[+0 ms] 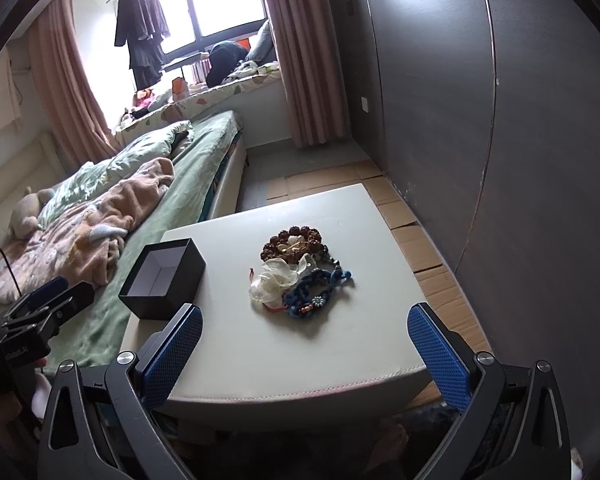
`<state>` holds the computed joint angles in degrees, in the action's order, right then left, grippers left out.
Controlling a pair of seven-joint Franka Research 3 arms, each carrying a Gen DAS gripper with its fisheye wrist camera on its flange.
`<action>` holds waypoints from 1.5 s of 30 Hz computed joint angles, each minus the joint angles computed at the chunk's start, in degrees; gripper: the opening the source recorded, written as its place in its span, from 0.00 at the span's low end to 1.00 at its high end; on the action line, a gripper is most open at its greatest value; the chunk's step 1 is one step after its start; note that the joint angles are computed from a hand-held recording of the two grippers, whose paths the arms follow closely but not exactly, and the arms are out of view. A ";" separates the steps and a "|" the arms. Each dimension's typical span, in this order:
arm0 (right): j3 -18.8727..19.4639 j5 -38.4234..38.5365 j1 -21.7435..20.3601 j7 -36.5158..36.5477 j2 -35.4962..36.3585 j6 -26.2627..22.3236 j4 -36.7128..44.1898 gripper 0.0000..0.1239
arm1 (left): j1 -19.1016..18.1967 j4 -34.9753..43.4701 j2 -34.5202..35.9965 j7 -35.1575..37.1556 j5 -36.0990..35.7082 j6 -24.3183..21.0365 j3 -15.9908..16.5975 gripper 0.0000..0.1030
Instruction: Organize jewelry
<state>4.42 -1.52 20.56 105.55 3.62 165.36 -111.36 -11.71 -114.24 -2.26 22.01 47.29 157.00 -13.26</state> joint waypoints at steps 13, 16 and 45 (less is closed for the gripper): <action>-0.01 0.23 -0.43 0.31 -0.55 0.62 -0.69 0.83 | -0.70 1.97 1.54 -0.38 0.65 -0.80 -0.17 0.99; -0.06 0.34 -0.55 0.24 -0.54 0.54 -0.60 0.83 | -1.19 2.95 2.74 -0.15 0.77 -0.36 0.05 0.99; 0.36 23.55 -6.29 -3.36 11.16 -10.33 12.98 0.71 | -4.11 24.26 24.25 26.81 -24.98 -1.16 0.72 0.68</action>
<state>4.77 22.03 14.27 102.19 14.78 155.02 -98.38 -15.82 -89.98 21.99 48.82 22.32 155.84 -12.53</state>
